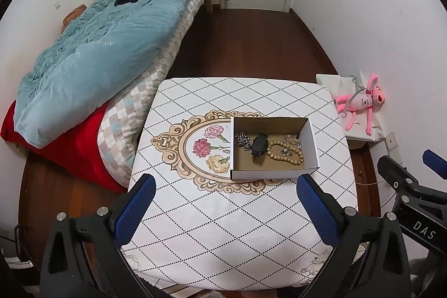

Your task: Organize jewelry

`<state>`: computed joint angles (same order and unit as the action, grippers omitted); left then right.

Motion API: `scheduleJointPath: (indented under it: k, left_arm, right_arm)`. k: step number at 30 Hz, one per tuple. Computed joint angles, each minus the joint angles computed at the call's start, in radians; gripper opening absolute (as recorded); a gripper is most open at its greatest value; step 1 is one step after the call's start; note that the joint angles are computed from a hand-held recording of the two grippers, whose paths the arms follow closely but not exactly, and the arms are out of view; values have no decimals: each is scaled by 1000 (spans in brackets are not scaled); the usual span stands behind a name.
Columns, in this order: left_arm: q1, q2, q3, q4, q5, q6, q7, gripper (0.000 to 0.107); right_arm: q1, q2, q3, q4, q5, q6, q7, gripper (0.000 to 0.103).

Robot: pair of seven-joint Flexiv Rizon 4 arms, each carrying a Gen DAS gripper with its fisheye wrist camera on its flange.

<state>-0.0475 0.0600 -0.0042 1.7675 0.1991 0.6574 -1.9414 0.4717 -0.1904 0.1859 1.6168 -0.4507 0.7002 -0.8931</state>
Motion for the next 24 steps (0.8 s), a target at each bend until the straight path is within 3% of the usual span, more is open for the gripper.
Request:
scheduleJointPath:
  k: [24]
  left_arm:
    - [6,-5,5,9,-8,12,15,103]
  right_arm:
    - [0,-12,1,-12,27,-13,-33,103]
